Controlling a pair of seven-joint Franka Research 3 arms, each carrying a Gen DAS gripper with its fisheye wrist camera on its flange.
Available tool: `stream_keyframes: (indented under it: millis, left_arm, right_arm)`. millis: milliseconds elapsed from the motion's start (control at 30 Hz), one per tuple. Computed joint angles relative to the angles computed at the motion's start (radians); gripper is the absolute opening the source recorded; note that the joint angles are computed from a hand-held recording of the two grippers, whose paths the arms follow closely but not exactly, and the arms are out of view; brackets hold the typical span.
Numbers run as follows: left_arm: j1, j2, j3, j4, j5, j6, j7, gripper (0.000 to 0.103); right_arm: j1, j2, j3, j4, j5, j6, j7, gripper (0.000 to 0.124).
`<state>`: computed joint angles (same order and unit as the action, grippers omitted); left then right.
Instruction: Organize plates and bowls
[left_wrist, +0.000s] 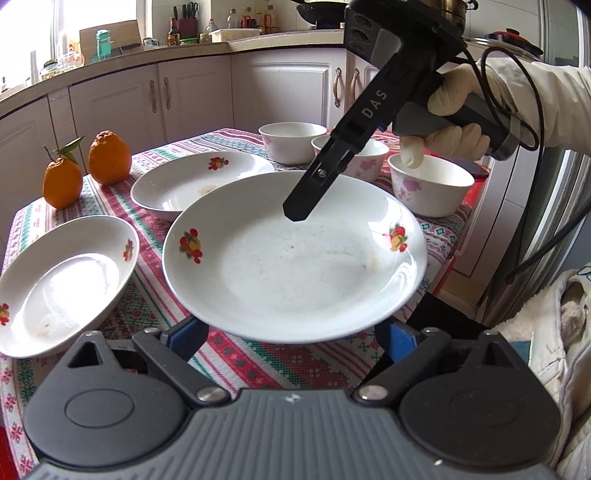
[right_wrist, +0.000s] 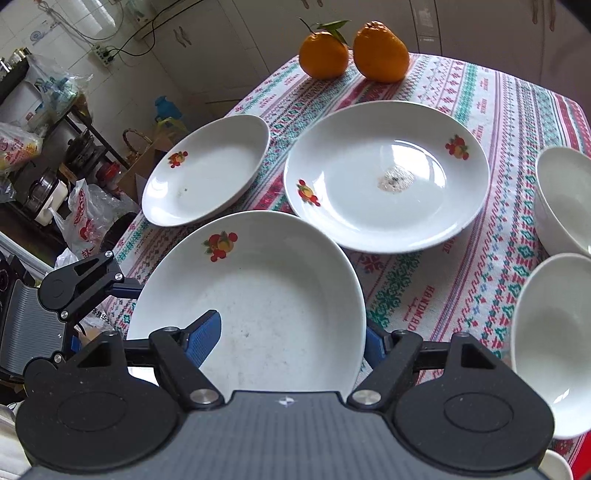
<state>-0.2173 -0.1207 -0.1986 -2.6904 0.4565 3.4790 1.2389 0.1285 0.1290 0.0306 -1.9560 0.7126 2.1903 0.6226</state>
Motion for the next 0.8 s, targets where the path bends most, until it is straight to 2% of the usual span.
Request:
stream_keyframes:
  millis: [400,567,800]
  left_arm:
    - [0.048,-0.127,0.013,-0.077,-0.055,-0.040,0.004,0.096]
    - [0.090,-0.166,0.005,-0.103,-0.084,-0.052,0.021,0.096]
    - [0.084,-0.178,0.071,-0.117,-0.074,-0.064,0.005,0.096]
  right_arm:
    - [0.044,0.059,0.041,0.117,0.010,-0.024,-0.022,0.083]
    - [0.067,0.112,0.062,0.194,0.003,-0.036,-0.018,0.082]
    - [0.093,0.210,0.090,0.323,-0.021,-0.057,0.002,0.082]
